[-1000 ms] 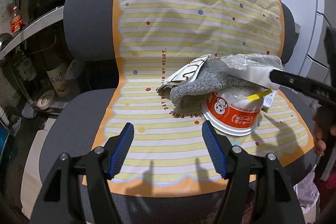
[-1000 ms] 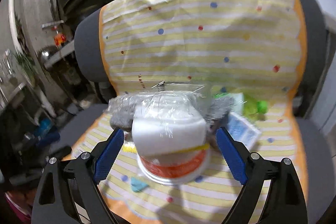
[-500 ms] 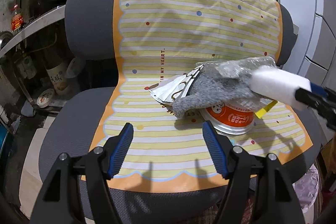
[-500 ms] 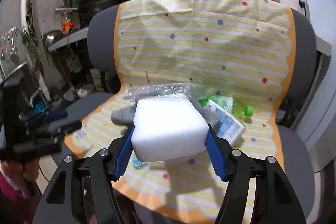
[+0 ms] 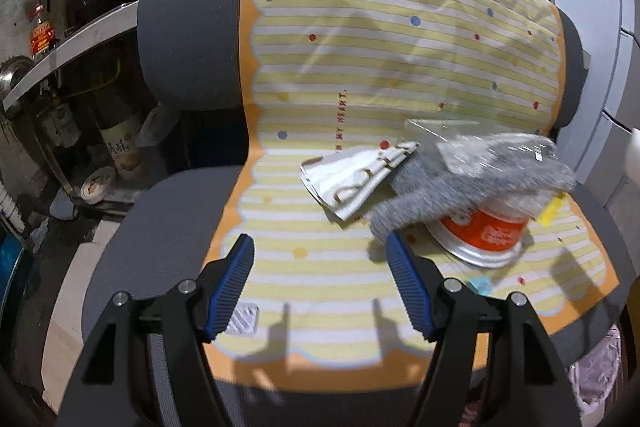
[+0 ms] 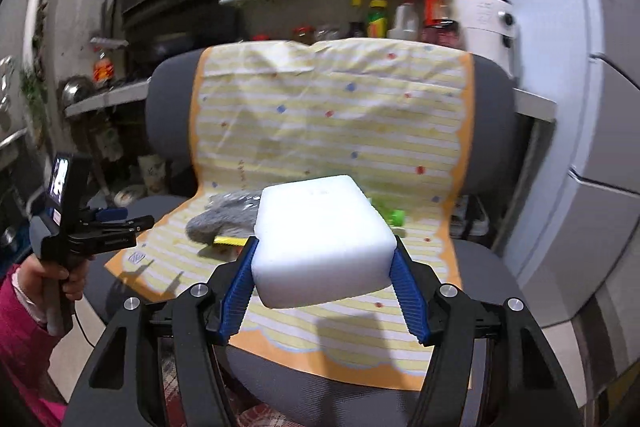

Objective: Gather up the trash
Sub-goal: 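Grasp the white paper wrapper with the left gripper while right holds foam block, then carry both items to the pink bin and open both grippers over it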

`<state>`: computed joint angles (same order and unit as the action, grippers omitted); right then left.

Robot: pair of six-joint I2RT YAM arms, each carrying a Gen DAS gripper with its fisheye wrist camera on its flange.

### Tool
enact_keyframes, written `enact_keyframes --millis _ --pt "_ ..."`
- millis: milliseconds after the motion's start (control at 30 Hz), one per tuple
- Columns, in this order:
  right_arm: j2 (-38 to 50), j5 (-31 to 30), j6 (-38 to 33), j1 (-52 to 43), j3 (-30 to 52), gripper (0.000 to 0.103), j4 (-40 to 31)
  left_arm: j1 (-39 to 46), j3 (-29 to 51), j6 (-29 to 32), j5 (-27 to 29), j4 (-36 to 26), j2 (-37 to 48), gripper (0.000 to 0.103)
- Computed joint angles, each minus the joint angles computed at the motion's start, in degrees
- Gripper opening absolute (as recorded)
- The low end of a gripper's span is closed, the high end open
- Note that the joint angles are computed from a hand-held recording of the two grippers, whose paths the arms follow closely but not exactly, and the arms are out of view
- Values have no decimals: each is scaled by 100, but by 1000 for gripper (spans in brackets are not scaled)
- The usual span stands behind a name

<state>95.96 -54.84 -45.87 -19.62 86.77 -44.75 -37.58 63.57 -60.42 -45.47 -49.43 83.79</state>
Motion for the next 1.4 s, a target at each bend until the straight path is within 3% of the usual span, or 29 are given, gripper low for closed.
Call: enact_keyframes --millis 267,433,600,733,767,800,867,967,1100,1267,1400 --pt "339 337 758 351 29 64 373 1248 -596 2458 1058 2208 -12 59" --pt "473 662 1054 618 71 64 567 1813 -502 3255 1777 2979 564 55" --pt "596 978 1254 819 106 65 738 1998 -286 3732 2233 3342 1187 55" --pt "662 1109 1339 925 124 65 809 2071 49 3946 2231 3301 1643 55" --pt "657 1124 1335 934 107 65 831 2089 117 3983 2216 3287 1716 51" --pt "635 1153 1327 946 63 65 875 2114 205 4003 2188 3240 1794 46" --pt "606 1170 1300 945 28 65 899 2178 348 3957 2183 3091 1883 15" --pt "540 1091 1255 872 -42 65 916 2177 206 3707 1933 3057 1579 1" --pt "492 940 1256 722 -45 65 874 2027 -236 3242 1531 2957 601 0" --pt "382 633 1237 406 -81 65 803 1281 -369 2626 757 2331 -739 0" --pt "293 408 1178 66 -119 65 745 284 171 2468 106 1947 -810 0"
